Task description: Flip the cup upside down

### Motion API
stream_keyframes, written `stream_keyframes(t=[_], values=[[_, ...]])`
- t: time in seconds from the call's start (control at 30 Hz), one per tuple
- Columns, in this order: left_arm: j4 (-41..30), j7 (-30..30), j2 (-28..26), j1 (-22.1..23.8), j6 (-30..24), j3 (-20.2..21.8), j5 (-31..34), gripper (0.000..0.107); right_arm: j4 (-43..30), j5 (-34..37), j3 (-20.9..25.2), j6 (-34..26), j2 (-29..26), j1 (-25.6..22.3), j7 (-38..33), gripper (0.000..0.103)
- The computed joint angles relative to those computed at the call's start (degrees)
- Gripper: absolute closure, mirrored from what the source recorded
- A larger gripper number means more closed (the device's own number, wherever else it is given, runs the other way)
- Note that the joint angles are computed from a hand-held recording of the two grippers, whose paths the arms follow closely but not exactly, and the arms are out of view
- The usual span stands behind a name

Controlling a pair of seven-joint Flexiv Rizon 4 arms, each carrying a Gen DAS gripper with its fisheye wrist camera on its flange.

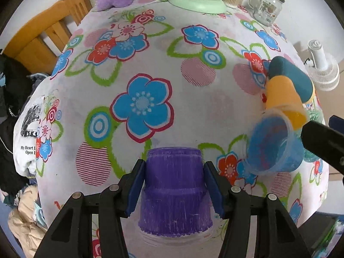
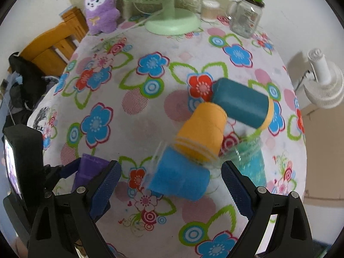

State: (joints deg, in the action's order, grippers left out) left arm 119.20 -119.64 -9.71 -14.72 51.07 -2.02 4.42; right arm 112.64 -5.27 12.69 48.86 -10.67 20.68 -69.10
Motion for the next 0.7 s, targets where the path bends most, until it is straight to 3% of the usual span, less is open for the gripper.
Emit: stream_keyframes(t=[0.03, 0.1, 0.13, 0.53, 0.7], values=[[0.2, 0.2, 0.0, 0.1, 0.2, -0.1, -0.4, 0.046, 0.3, -0.2, 0.0, 0.0, 0.1, 0.1, 0.5, 0.007], [0.7, 1.0, -0.1, 0.4, 0.5, -0.2, -1.9, 0.028, 0.8, -0.7, 0.0, -0.1, 0.2, 0.4, 1.3, 0.007], [0.9, 1.5, -0.1, 0.6, 0.5, -0.2, -2.5, 0.027, 0.9, -0.8, 0.0, -0.1, 0.3, 0.5, 1.5, 0.007], [4.1, 8.8, 7.5, 1.9, 0.5, -0.4, -8.6, 0.022, 1.2, -1.2, 0.7, 0.6, 3.9, 1.5, 4.7, 0.007], [3.7, 10.0, 10.9, 3.2, -1.5, 0.1, -6.9, 0.022, 0.8, -0.7, 1.2, 0.4, 5.1, 2.1, 6.8, 0.007]])
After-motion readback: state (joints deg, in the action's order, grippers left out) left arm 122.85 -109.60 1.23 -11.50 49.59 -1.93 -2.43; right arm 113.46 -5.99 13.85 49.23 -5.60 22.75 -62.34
